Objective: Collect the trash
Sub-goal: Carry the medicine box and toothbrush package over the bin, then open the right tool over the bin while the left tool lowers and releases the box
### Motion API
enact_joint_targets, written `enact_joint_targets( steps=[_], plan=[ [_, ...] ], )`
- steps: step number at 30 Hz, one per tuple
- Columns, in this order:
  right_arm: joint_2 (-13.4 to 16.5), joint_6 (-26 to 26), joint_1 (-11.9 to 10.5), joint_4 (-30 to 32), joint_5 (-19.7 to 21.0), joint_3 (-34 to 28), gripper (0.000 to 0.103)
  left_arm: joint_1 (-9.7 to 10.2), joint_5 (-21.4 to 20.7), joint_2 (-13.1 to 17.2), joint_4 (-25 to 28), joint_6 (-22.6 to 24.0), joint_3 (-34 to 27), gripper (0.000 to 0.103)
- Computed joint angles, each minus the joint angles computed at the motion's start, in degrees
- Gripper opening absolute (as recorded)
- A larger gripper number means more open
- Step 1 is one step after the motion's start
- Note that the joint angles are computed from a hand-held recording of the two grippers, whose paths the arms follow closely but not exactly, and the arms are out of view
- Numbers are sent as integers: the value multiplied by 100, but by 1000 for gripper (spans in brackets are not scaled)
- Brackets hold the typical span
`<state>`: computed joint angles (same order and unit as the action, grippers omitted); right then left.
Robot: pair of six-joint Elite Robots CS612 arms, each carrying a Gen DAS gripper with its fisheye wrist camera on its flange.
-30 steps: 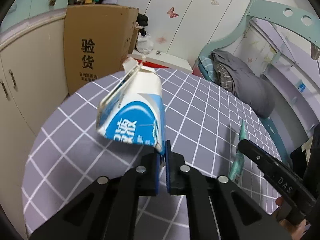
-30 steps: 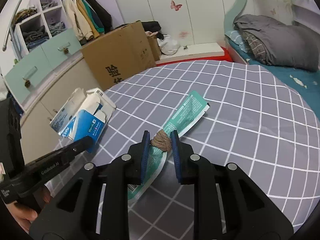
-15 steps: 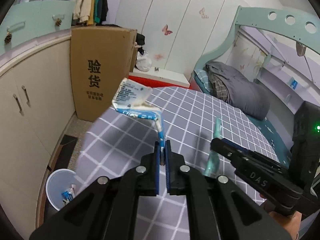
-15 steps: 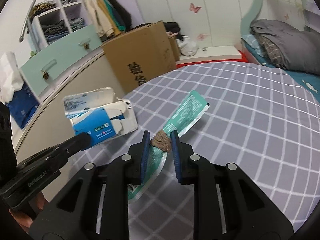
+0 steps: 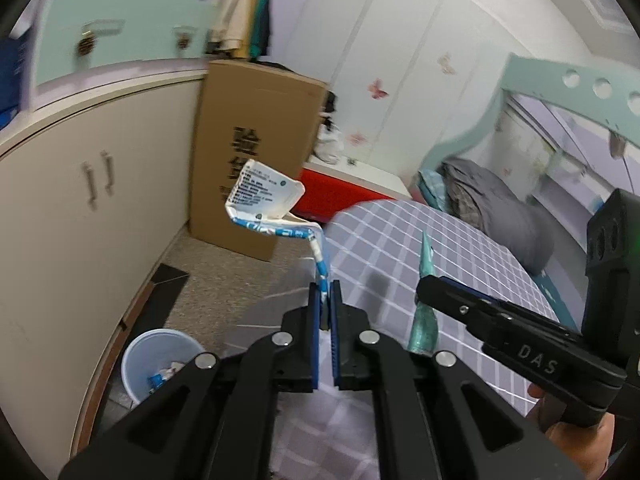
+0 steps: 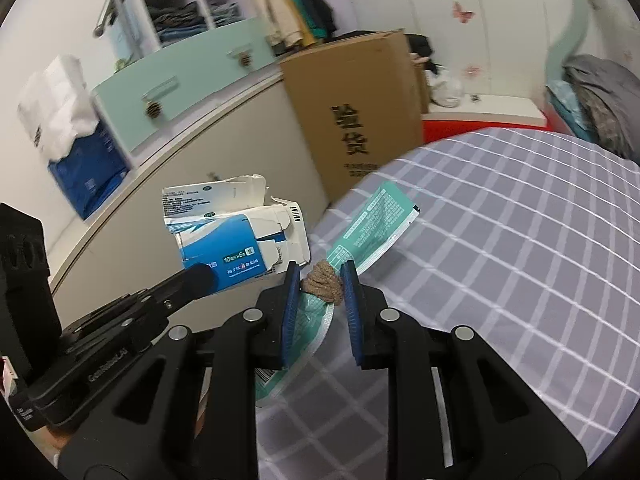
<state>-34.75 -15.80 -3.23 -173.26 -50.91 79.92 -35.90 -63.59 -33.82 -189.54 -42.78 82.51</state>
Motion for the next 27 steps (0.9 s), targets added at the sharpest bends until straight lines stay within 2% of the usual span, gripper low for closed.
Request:
enact_joint_targets(
  steps=[5, 10, 15, 19, 21, 23, 25, 27],
  plan=[
    [21, -271, 299, 208, 65, -59, 22, 135, 227, -185, 6, -391, 464, 4],
    [118, -508, 590, 409, 37, -197, 22, 325, 284, -303, 115, -849, 878, 4],
    [376, -660, 869, 695, -56, -570, 22, 511, 284, -342, 315, -1274, 1161, 4],
    [691, -371, 1017, 1000, 25, -1037, 25, 622, 320, -322, 557, -1567, 1251, 4],
    [845, -386, 1100, 1118, -152, -1256, 54, 682, 247, -278, 656, -1638, 1218, 4],
    [917, -445, 1160, 1191, -373, -1347, 54, 725, 184, -241, 804, -1648, 1183, 4],
    [930, -498, 1172, 1411, -427, -1397, 55, 749, 127, -206, 909, -1631, 1142, 4],
    [889, -521, 1192, 1422, -684, -1354, 63, 764, 53, -160, 972, -1612, 1078, 4]
  ],
)
